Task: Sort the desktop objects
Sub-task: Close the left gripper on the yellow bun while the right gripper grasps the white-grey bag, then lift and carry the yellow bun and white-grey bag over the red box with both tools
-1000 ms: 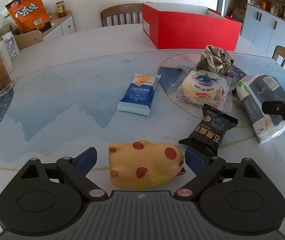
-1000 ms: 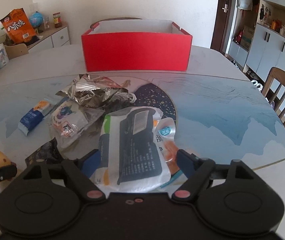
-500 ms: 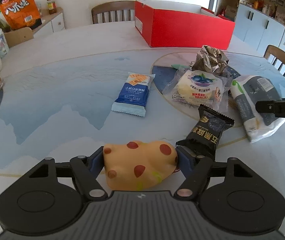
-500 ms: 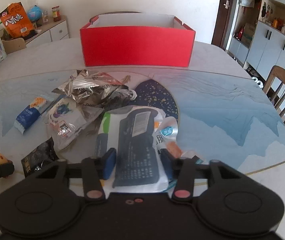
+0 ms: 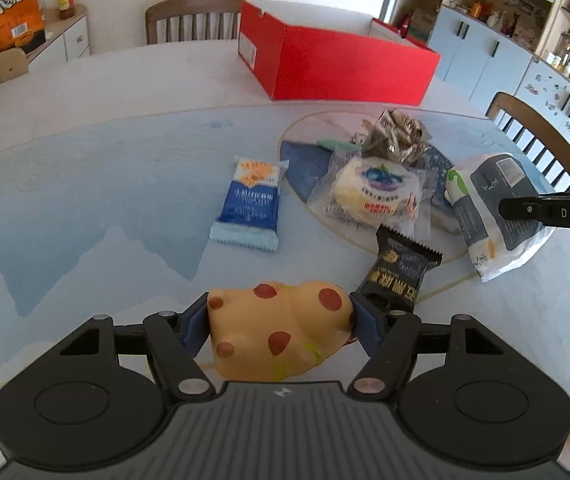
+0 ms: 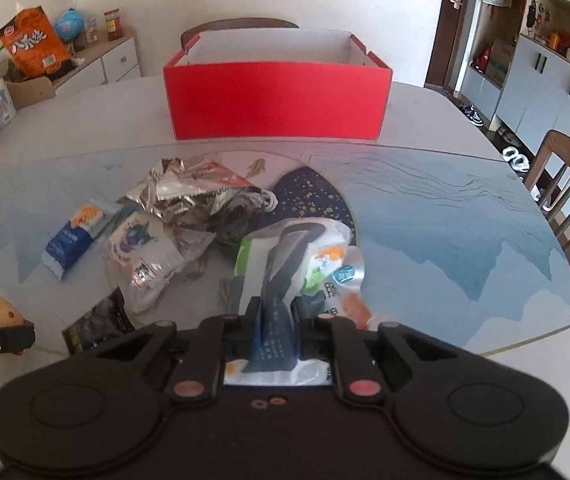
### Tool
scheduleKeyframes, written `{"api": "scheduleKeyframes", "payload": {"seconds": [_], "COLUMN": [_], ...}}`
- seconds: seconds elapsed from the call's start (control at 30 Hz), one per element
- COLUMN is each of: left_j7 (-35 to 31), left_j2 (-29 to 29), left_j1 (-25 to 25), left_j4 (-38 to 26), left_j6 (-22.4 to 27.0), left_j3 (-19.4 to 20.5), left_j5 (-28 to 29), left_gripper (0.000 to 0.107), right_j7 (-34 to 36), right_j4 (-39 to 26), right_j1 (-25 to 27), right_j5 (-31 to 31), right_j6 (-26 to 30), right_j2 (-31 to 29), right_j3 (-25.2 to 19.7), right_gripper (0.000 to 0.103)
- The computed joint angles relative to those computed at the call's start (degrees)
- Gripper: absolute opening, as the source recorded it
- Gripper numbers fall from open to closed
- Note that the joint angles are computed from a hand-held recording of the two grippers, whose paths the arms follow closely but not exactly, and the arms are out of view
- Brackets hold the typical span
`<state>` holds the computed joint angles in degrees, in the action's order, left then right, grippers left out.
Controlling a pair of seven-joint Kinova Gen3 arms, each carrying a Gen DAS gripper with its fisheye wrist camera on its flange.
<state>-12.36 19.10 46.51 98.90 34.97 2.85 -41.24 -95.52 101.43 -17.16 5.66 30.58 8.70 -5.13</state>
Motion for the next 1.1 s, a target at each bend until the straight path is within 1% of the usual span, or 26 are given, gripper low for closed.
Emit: {"api": "scheduleKeyframes", "payload": {"seconds": [0.13,0.27,0.43,0.53,0.6,0.8,0.9,1.1], "left_j7": [-1.30,-2.04,-2.07,-2.12,-2.10,-2.83,-3.52,-6.91], "left_j2": [-0.91,-1.16,-0.62,-0.20,0.08,1.25,2.19,4.91], "left_j1": [-1.07,-1.78,-1.56,-1.35,-1.28,-1.48,-1.37,-0.83], "left_j4": [0.03,-0.75,-3.05,-5.15,-6.70,-11.51,-14.17,-20.66], "left_j6": [-0.80,-0.63,1.51,3.72,5.17,8.29,9.39,12.25], "left_j3": [0.21,0.33,0.12,0.17,0.24,0.20,-0.13,-0.89], "left_j5": [0.41,0.85,0.66,0.62,0.67,0.62,0.26,-0.07], "left_gripper": [0.070,0.070,0.070,0.070,0.070,0.070,0.070,0.070], "right_j7": [2.37,6.40,12.30,17.43,21.07,29.15,31.75,36.45], "right_j4": [-0.74,-1.68,-4.09,-6.23,-7.89,-14.90,-18.34,-26.29], "right_j1": [1.31,3.07,5.48,7.41,8.77,12.16,13.51,16.40], "right_j5": [-2.76,-6.81,-12.56,-17.18,-20.24,-26.10,-27.92,-31.68], "right_j6": [1.24,2.11,4.16,5.79,7.13,11.87,13.93,18.58], "right_j2": [-1.17,-2.22,-2.33,-1.63,-1.05,1.41,2.75,6.19], "right_j3": [-0.41,-0.77,-0.65,-0.77,-0.82,-0.59,-0.49,-1.02], "right_gripper": [0.012,0.012,0.012,0.012,0.012,0.013,0.013,0.013]}}
